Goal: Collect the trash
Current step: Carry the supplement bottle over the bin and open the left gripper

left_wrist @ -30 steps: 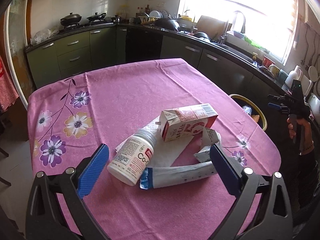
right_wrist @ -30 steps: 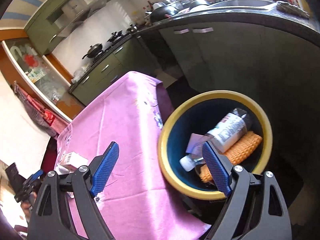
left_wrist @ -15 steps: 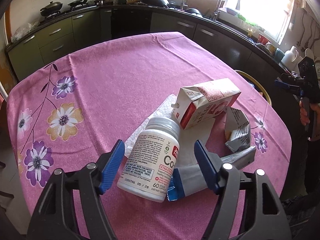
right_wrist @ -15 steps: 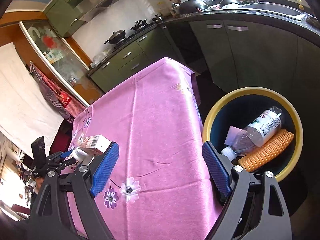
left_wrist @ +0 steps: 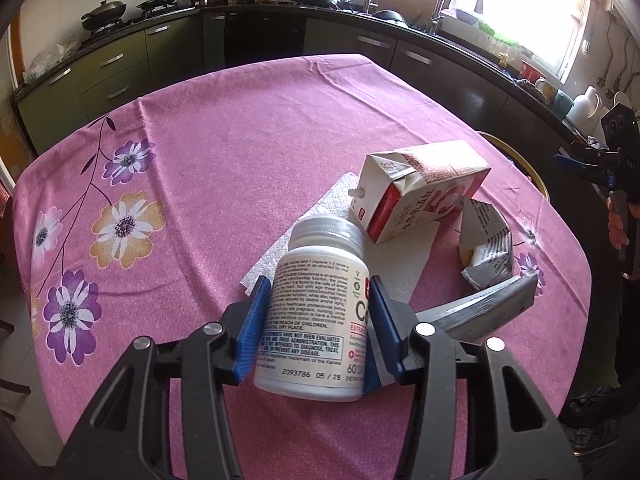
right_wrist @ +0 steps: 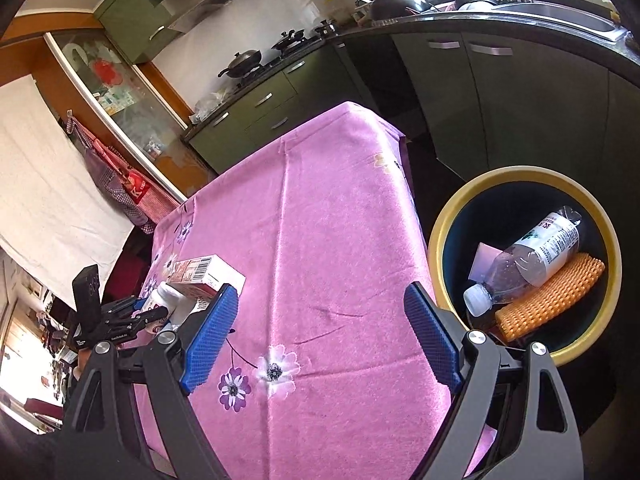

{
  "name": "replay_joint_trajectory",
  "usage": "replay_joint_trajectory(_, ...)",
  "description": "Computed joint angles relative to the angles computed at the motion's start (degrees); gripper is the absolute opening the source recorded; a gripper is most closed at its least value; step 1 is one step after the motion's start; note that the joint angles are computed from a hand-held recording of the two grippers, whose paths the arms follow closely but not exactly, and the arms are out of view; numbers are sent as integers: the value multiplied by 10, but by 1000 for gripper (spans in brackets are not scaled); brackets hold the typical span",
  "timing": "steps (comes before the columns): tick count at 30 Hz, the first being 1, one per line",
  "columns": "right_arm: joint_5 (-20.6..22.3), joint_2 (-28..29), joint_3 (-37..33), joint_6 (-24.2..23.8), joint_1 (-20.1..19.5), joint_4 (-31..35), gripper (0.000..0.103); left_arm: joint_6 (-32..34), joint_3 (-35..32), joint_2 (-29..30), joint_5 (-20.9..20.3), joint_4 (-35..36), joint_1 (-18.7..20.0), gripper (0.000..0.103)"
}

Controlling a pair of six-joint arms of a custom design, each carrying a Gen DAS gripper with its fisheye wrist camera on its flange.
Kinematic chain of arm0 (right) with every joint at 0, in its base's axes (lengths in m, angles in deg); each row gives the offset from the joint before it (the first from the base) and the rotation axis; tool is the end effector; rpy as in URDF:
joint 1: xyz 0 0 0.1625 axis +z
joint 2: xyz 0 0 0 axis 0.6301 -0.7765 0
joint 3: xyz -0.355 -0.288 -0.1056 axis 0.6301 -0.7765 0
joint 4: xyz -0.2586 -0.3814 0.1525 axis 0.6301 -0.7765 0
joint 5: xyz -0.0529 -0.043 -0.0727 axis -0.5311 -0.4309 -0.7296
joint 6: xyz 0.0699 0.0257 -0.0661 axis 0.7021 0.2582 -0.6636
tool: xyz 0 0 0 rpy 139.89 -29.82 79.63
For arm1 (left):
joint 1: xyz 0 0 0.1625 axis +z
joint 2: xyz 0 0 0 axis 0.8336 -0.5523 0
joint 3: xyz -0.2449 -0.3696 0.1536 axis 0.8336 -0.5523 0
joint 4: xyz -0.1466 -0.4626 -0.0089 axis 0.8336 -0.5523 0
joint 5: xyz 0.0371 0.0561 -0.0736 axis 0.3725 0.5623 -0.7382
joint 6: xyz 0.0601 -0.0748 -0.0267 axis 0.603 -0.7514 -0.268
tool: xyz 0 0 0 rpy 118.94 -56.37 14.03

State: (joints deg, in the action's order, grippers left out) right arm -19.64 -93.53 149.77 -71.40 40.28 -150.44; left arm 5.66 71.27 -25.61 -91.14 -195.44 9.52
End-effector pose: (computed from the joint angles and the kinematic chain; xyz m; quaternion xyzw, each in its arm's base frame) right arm 0.0122 -0.6023 0.3495 0.0305 -0.9145 0.3786 0.1395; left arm -0.1595 -0.7783 0.0945 0.3795 0.8931 -0.1456 0.1928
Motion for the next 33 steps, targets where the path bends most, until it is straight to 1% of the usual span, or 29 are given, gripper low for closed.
replay_joint_trajectory(12, 11, -6, 6, -1, -4, 3, 84, -7, 22, -28, -7, -29, -13, 46)
replay_joint_trajectory(17, 19, -10, 10, -2, -5, 1, 84, 0, 38, -41, -6, -32, -29, 46)
replay_joint_trajectory(23, 30, -23, 22, -1, -7, -7, 84, 13, 52, -47, -22, -28, -57, 46)
replay_joint_trajectory(28, 43, -41, 37, 0, -17, -16, 84, 7, 48, -34, -35, -31, -83, 46)
replay_joint_trajectory(33, 61, -62, 53, 2, -38, -27, 84, 7, 23, 8, -25, -39, -117, 46)
